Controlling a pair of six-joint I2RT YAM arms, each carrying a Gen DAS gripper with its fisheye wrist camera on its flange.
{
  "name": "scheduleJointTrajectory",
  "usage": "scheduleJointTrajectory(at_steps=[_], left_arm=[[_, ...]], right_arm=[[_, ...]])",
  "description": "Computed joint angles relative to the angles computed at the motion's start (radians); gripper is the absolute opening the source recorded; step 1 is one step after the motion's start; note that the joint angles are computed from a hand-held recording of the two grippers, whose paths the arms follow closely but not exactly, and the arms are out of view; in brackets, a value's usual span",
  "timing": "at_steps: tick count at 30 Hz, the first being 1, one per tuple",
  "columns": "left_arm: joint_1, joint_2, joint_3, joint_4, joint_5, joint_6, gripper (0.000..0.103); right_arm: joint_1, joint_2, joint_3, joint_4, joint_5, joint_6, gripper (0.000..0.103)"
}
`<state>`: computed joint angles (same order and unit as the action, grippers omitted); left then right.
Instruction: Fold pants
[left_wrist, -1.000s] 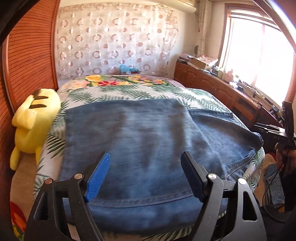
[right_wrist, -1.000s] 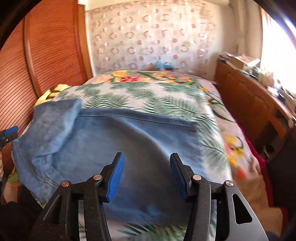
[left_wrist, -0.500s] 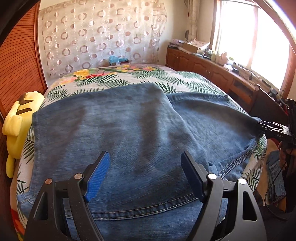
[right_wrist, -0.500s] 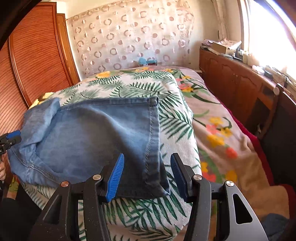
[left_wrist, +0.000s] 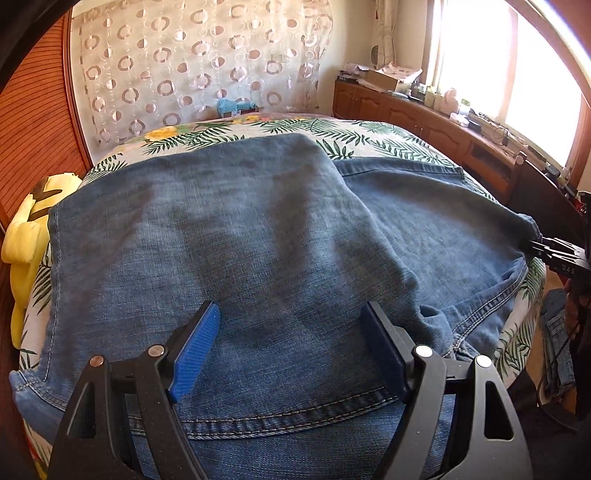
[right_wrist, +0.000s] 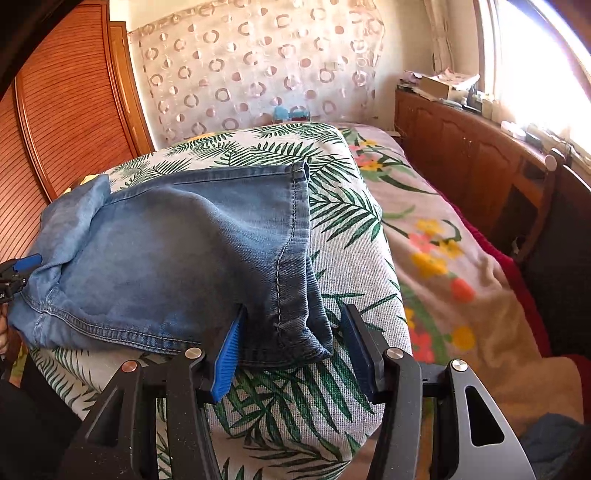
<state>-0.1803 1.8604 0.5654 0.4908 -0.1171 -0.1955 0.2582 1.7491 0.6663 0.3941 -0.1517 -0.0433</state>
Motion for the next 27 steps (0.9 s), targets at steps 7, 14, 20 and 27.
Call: scheduleJointTrajectory(at_steps=[7,14,20,27], left_arm=[[-0.005,0.004,-0.017,0.024,-0.007,-0.002,0.079],[-0.009,-0.016,-0.030,0.015,-0.004,-0.004,0.079],[-0.013,-0.034,-0.041,0.009,-0.001,-0.011,0.079],[-0.011,-0.071,-0.059,0.006,0.002,-0.010,0.079]], right_arm=[[0.032,0.021,-0.010,0.037,0.053,-0.007,0.055],[0.047,0.021,-0.004,0.026,0.079,-0.033,0.055],[0.040,0.031,0.010,0.020,0.068,-0.048,0.055],[0.029,0.040,0.019,0.018,0.049,-0.051,0.052]])
